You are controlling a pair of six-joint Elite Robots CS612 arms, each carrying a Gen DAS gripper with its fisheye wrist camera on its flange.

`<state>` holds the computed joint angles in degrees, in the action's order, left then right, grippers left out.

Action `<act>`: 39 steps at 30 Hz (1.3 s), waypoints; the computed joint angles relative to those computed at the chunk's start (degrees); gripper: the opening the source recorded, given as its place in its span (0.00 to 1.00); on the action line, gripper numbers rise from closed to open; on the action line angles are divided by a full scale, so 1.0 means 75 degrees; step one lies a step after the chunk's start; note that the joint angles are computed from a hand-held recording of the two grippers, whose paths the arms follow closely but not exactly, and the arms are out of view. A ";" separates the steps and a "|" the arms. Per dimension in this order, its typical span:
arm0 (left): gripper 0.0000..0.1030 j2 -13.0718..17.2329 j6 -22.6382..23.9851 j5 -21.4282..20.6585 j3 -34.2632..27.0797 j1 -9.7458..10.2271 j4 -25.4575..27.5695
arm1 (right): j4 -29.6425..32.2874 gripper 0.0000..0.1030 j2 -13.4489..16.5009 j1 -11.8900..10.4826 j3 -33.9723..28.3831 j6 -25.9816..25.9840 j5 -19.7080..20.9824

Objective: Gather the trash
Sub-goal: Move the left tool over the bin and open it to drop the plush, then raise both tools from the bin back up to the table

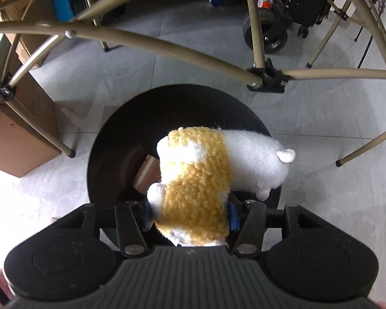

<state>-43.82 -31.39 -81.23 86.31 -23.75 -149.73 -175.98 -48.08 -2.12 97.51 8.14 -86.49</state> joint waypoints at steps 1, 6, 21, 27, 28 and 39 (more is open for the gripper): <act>0.51 0.0017 0.0028 -0.0028 -0.0012 0.0002 0.0012 | 0.0067 1.00 0.0016 0.0003 -0.0019 0.0008 -0.0027; 0.51 0.0079 0.0037 -0.0142 -0.0069 0.0051 0.0142 | 0.0309 1.00 0.0086 0.0025 -0.0082 0.0033 -0.0091; 0.99 0.0034 0.0187 0.0071 0.0016 -0.0032 -0.0101 | 0.0359 1.00 0.0134 0.0065 -0.0137 -0.0092 -0.0005; 0.99 0.0020 0.0280 0.0066 0.0020 -0.0044 -0.0059 | 0.0350 1.00 0.0130 0.0064 -0.0128 -0.0095 0.0002; 0.99 0.0013 0.0298 0.0085 0.0032 -0.0050 -0.0085 | 0.0349 1.00 0.0130 0.0067 -0.0126 -0.0105 0.0007; 0.99 -0.0062 0.0449 0.0138 0.0188 -0.0075 -0.0394 | 0.0277 1.00 0.0103 0.0083 -0.0093 -0.0143 0.0069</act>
<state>-44.28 -28.03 -80.20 87.71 -24.31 -152.69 -173.90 -47.31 -1.50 96.81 7.07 -85.97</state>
